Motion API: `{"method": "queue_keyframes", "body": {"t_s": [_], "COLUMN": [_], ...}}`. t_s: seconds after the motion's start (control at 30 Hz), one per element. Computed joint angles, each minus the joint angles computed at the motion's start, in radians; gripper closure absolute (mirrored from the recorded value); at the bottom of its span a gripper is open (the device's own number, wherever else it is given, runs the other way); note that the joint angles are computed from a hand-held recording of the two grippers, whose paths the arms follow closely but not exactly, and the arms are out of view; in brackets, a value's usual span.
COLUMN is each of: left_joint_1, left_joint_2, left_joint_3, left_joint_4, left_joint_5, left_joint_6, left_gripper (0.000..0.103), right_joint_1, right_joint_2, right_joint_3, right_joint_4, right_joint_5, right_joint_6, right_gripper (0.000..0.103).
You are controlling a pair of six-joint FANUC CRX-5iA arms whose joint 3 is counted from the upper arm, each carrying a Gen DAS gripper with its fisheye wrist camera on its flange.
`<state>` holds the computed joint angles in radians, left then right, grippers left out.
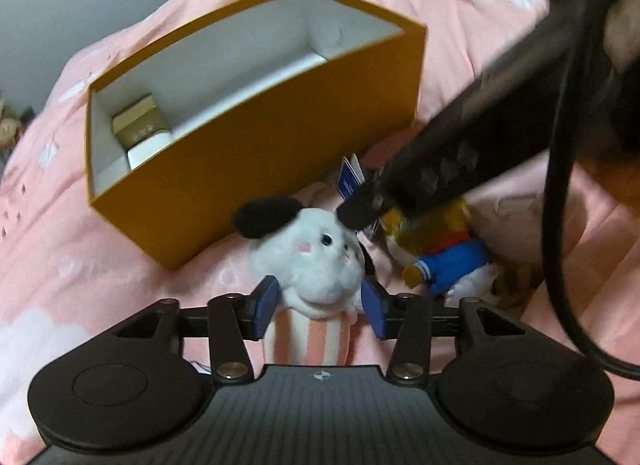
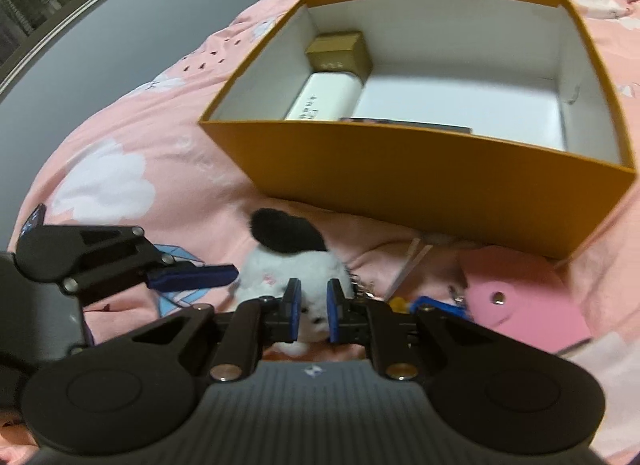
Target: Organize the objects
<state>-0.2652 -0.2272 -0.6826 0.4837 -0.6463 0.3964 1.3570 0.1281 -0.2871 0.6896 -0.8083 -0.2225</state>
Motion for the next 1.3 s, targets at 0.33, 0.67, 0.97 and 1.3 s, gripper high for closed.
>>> {"method": "queue_keyframes", "body": {"t_s": [0.33,0.67,0.97,1.3], "left_joint_1": [-0.031,0.007,0.063,0.099], "left_joint_2": [0.037,0.054,0.077,0.077], "left_joint_3": [0.041,0.037,0.025,0.026], "left_joint_4": [-0.133,-0.044,0.081,0.099], "left_joint_5": [0.045,0.012,-0.042,-0.083], "left_joint_6": [0.15,0.135,0.102,0.144], "left_gripper": [0.04,0.04,0.04,0.042], "right_joint_1": [0.059,0.02,-0.002,0.022], "right_joint_2": [-0.044,0.087,0.164,0.061], "right_joint_3": [0.051,0.214,0.3,0.174], "right_joint_4": [-0.19,-0.321,-0.372,-0.281], "right_joint_5": [-0.197,-0.302,-0.389,-0.295], "right_joint_6": [0.068,0.224,0.369,0.215], "right_gripper": [0.066,0.051,0.034,0.095]}}
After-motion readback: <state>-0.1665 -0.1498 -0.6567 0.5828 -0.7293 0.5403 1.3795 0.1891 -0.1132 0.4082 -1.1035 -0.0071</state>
